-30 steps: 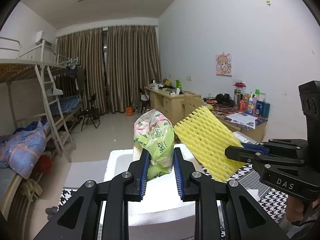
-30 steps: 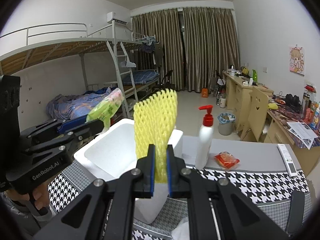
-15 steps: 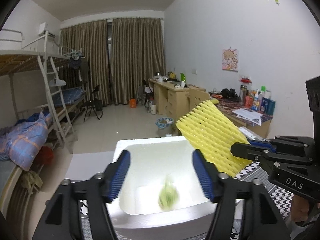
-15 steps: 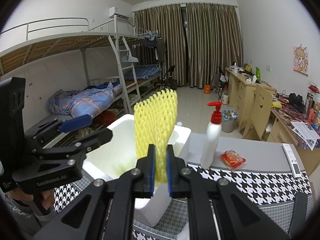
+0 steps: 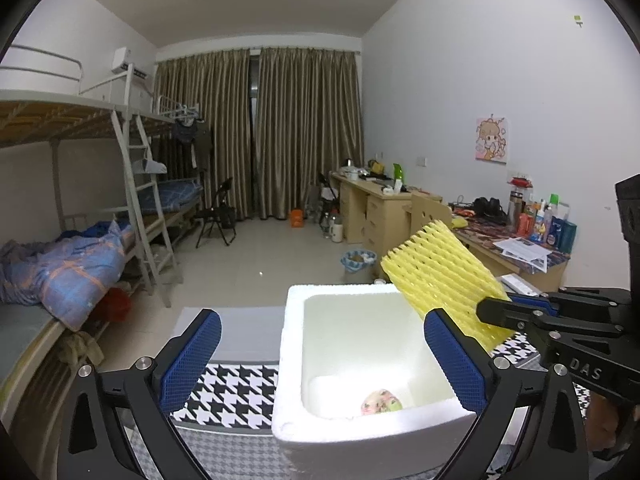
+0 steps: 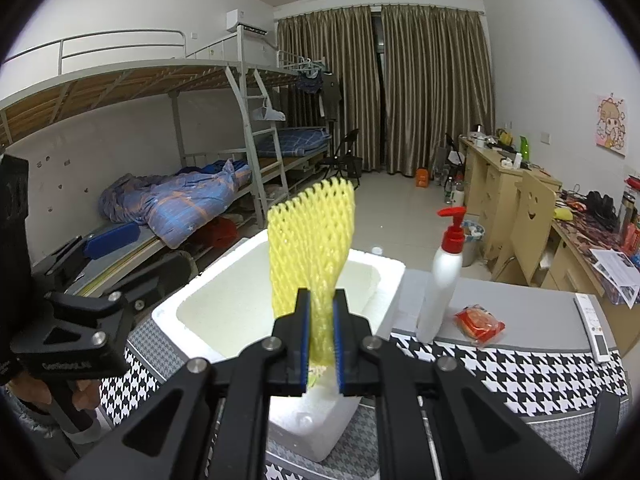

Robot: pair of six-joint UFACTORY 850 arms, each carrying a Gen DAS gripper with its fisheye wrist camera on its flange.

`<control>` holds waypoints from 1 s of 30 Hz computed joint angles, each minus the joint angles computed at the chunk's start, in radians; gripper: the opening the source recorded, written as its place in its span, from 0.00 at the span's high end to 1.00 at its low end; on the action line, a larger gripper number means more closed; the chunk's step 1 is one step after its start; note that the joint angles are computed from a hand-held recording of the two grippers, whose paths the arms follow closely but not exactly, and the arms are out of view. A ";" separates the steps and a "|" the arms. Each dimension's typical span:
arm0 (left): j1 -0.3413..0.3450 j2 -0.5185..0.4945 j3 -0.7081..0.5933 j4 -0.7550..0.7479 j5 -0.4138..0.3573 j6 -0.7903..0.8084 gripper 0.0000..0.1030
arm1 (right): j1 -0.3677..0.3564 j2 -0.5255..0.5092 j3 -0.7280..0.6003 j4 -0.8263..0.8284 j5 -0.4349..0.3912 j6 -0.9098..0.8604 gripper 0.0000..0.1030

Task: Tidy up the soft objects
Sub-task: 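Open the left tool to drop the snack bag into the foam box while the right tool drops the sleeve, then withdraw both open tools from the foam box back toward the tissue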

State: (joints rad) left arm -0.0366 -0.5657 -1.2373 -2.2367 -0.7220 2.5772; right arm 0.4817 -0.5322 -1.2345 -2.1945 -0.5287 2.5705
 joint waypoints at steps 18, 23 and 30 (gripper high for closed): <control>0.047 0.019 0.042 -0.084 -0.019 0.056 0.01 | -0.008 -0.070 -0.105 0.031 0.089 -0.066 0.77; 0.051 0.020 0.041 -0.086 -0.015 0.047 0.01 | 0.010 -0.074 -0.098 -0.003 0.040 -0.061 0.31; 0.051 0.019 0.043 -0.074 -0.016 0.035 0.01 | 0.019 -0.047 -0.067 -0.023 0.024 -0.045 0.31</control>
State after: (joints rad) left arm 0.0147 -0.5464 -1.1944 -2.3109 -0.7376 2.6118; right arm 0.5006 -0.5796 -1.3017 -2.2178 -0.5047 2.5251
